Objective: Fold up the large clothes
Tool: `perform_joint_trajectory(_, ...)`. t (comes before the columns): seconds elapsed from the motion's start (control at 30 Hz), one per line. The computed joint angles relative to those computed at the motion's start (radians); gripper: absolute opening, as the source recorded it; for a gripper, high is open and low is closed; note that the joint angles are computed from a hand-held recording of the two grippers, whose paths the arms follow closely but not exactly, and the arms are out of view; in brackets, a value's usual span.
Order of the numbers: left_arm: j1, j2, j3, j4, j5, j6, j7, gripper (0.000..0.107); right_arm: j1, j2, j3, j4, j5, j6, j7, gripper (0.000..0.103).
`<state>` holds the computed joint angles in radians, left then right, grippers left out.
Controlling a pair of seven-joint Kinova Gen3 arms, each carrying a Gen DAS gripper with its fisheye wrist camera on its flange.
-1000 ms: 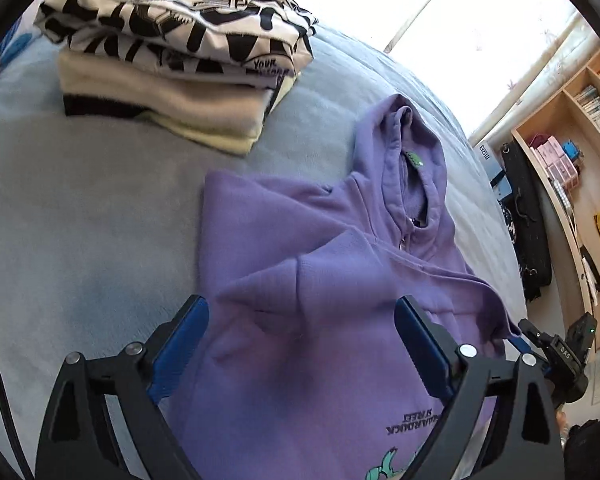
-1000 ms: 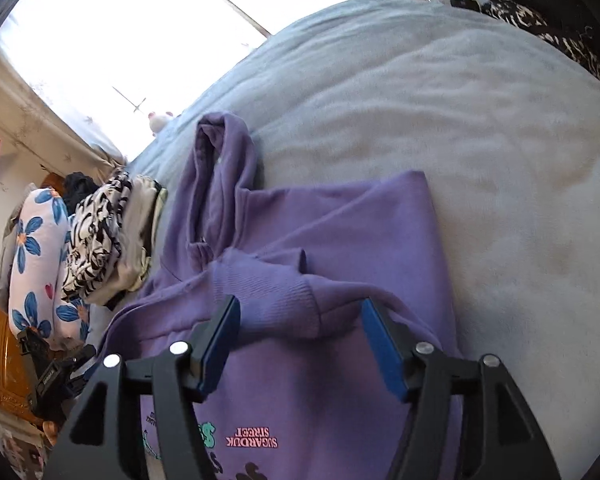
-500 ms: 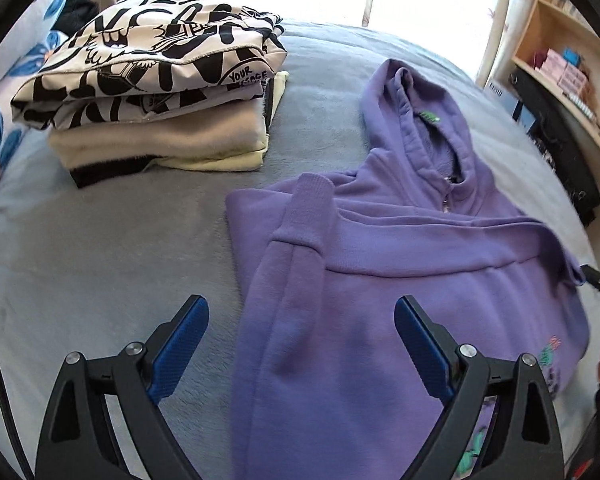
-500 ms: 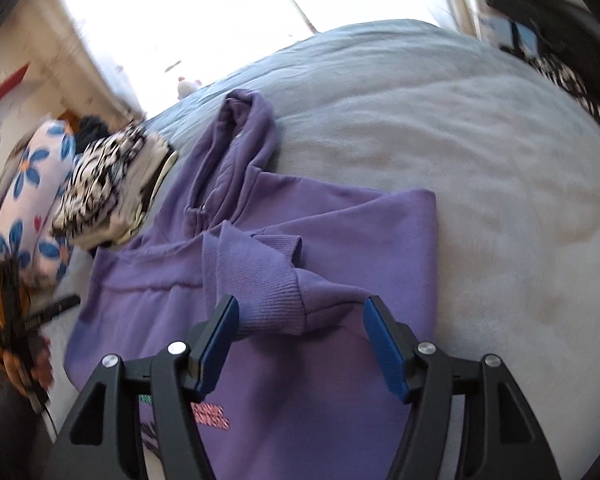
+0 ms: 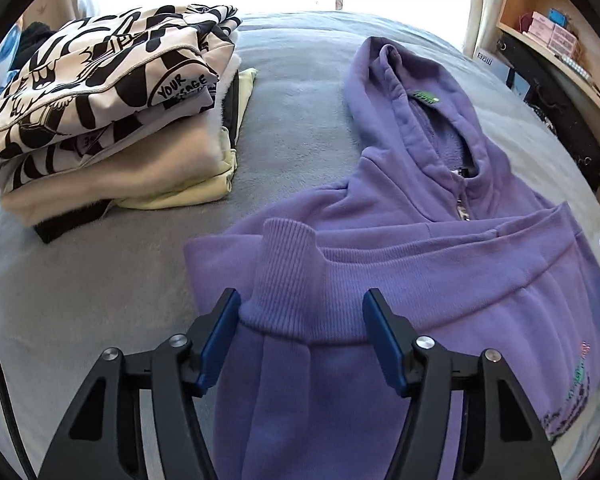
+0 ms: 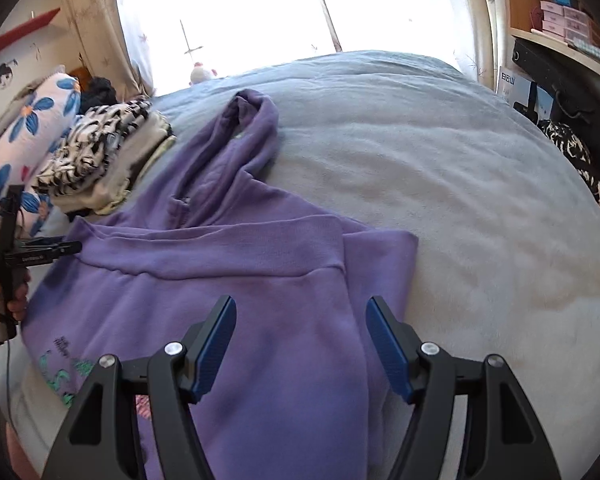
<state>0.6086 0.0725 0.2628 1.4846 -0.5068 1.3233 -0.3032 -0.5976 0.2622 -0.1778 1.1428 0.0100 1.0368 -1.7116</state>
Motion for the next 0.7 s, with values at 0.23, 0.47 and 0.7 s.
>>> perform_joint_trajectory(0.23, -0.032, -0.018, -0.017, 0.052, 0.033, -0.062, 0.011, 0.031, 0.030, 0.166, 0.018, -0.198, -0.076, 0.126, -0.042, 0.067)
perform_joint_trajectory(0.47, -0.019, -0.036, 0.032, 0.076, -0.053, -0.039, 0.102, 0.012, -0.015, 0.173, 0.047, -0.178, -0.047, 0.126, -0.088, 0.011)
perform_joint_trajectory(0.7, 0.085, -0.004, 0.054, -0.025, -0.188, 0.143, 0.194, 0.011, -0.034, 0.009, 0.039, -0.027, 0.041, -0.060, -0.161, 0.010)
